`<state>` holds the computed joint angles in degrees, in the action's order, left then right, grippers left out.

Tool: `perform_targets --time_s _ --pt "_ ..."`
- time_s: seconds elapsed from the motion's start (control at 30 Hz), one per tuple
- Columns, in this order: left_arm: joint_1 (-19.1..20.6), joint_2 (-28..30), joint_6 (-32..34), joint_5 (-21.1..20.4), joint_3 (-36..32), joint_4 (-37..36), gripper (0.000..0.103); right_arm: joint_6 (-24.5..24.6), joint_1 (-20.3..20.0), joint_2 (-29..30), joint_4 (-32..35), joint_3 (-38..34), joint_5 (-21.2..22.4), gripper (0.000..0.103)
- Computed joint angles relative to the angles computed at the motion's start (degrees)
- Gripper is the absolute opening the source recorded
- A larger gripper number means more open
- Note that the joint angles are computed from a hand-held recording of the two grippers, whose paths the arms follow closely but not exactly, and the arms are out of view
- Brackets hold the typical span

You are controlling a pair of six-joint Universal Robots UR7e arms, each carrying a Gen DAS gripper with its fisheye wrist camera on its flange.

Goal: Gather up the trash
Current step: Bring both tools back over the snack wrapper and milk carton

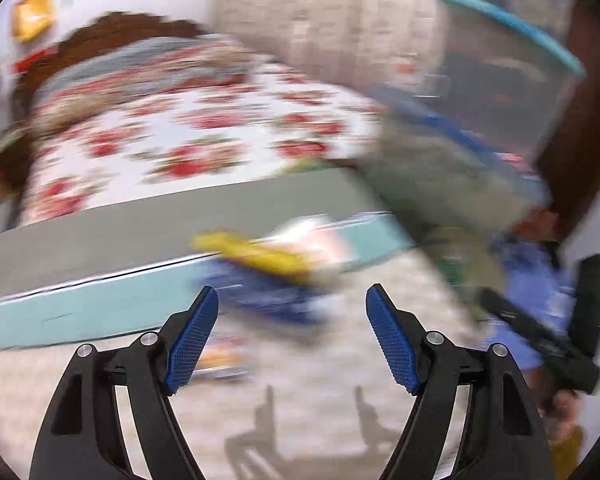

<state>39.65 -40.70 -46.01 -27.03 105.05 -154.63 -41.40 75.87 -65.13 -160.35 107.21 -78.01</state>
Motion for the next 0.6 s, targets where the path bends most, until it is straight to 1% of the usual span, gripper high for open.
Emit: perform_targets --time_s 0.03,0.07,0.1,0.13,0.2,0.3,0.37,0.4,0.5,0.53,0.57,0.6 --pt "0.5 -2.4 -5.4 1.2 1.9 5.7 0.072 -1.0 0.9 0.7 -0.2 0.5 -1.1 0.052" --pt "1.2 -4.5 -9.7 1.3 3.5 10.1 0.072 -2.1 2.2 1.9 -0.9 1.1 -2.8 0.053" --pt "2.1 -6.3 -13.0 0.6 4.8 13.5 0.072 -2.7 3.0 2.6 -1.5 1.5 -3.9 0.054" --pt "2.7 -7.2 -13.9 -0.4 5.5 14.6 0.072 -3.2 4.2 3.9 -2.1 1.6 -5.6 0.054" --pt "4.2 -7.9 -11.7 -3.1 7.2 11.9 0.073 -3.0 5.7 6.5 -2.5 0.9 -7.6 0.055" --pt "6.1 -6.6 -8.9 -5.2 6.7 9.9 0.078 -0.9 6.8 9.5 -4.6 -0.5 -9.1 0.061" --pt "7.4 -4.5 -5.5 -6.8 5.3 7.4 0.080 1.2 7.5 11.3 -3.5 -2.4 -9.3 0.062" --pt "8.1 -4.1 -4.3 -7.2 5.1 6.8 0.082 2.8 7.6 12.4 -1.8 -4.0 -9.1 0.061" --pt "9.4 -1.5 -1.5 -7.9 2.5 6.5 0.082 4.6 7.7 14.3 0.4 -6.3 -8.3 0.061" --pt "9.6 -0.8 -0.5 -8.1 2.2 5.8 0.082 4.9 7.7 14.8 0.9 -6.8 -8.2 0.058" --pt "9.9 -0.4 0.2 -8.3 2.1 5.0 0.080 5.0 7.8 15.1 1.5 -7.2 -8.0 0.054" --pt "10.0 -0.3 0.0 -8.3 2.1 5.3 0.068 4.5 7.8 15.1 2.5 -7.0 -8.2 0.051"
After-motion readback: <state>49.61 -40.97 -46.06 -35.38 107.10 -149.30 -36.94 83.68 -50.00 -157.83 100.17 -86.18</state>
